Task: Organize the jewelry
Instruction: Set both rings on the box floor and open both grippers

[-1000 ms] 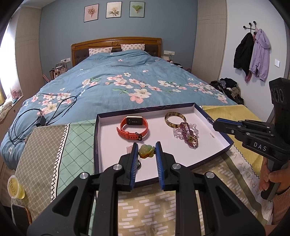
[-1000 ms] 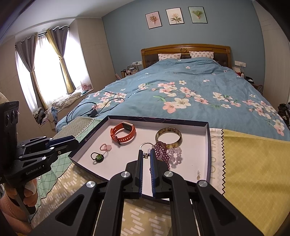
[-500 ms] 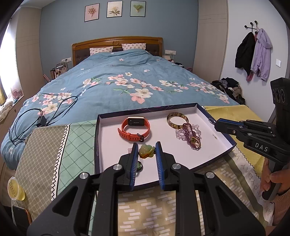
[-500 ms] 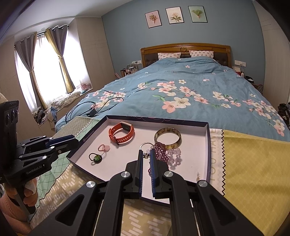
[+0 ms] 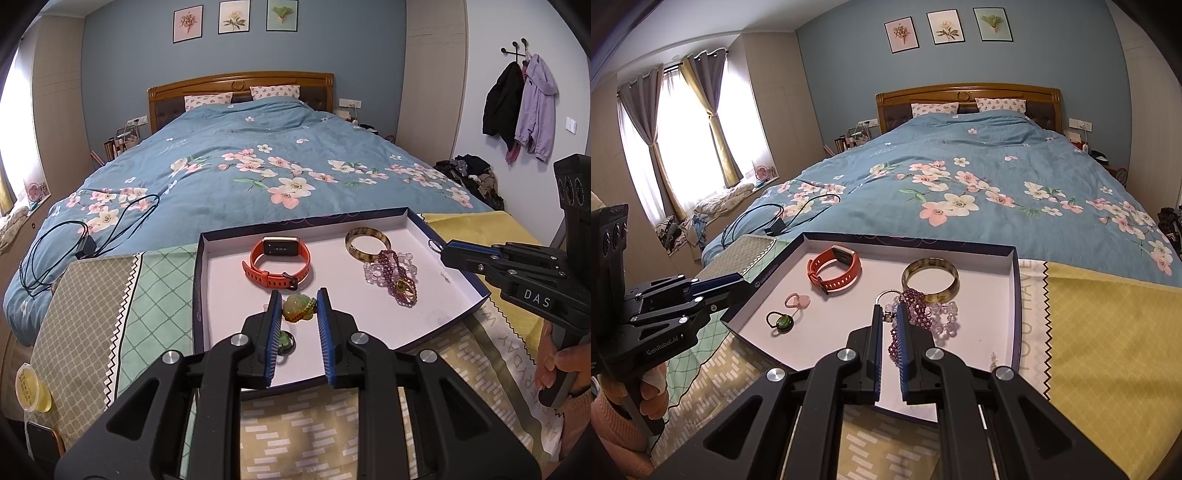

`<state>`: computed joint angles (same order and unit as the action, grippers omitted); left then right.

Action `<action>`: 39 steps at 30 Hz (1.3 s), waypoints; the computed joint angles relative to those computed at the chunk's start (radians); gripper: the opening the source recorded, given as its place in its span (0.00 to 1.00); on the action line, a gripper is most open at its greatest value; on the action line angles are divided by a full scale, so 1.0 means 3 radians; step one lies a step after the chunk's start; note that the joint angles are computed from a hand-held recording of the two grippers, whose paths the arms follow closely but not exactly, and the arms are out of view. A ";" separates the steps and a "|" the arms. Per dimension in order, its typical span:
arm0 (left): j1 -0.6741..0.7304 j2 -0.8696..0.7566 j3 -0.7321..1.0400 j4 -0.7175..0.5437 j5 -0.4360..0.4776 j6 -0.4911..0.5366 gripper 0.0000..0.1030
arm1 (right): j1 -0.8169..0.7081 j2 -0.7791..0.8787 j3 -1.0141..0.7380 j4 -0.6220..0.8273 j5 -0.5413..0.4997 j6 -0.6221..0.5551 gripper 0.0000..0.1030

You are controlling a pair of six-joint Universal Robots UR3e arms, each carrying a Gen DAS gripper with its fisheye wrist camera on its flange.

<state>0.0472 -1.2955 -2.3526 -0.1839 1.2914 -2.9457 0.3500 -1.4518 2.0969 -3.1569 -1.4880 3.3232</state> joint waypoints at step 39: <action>-0.0083 -0.0623 0.0194 0.0217 0.0174 -0.0119 0.19 | 0.0029 0.0202 -0.0293 0.0325 -0.0044 -0.0038 0.06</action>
